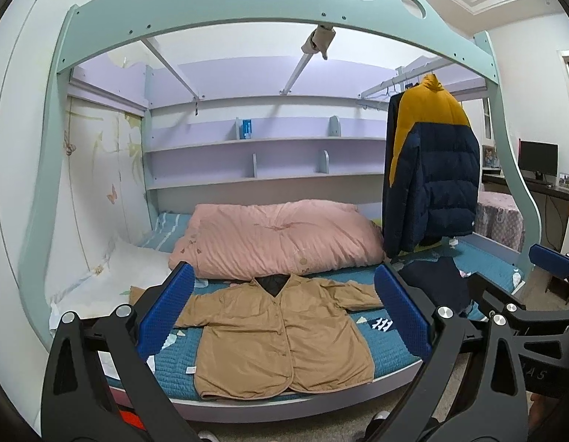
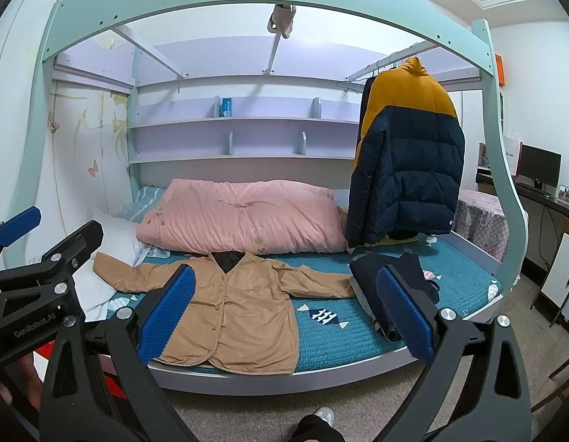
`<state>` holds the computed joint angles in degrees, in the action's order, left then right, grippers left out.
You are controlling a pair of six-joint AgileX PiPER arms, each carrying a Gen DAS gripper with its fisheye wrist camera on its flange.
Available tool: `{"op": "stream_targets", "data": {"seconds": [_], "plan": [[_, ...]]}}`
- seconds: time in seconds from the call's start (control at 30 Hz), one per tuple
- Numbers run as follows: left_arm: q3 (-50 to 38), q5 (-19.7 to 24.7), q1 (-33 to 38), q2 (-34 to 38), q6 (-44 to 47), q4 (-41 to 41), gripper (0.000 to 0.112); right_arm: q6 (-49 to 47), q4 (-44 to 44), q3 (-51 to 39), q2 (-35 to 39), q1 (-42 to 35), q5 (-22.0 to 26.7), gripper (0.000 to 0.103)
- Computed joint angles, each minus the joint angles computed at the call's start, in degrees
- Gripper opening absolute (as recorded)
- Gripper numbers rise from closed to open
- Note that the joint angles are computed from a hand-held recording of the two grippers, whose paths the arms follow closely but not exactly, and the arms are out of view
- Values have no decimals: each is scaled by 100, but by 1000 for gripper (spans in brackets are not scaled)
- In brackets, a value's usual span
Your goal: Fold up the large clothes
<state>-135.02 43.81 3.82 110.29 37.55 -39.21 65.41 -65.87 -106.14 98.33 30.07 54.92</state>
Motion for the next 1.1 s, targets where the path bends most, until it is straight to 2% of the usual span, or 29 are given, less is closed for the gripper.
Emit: {"op": "stream_targets", "data": {"seconds": [1.1], "plan": [[147,-17,-38,-32,63,-10,98,-55,96,-29,-12,40,95,95]]}}
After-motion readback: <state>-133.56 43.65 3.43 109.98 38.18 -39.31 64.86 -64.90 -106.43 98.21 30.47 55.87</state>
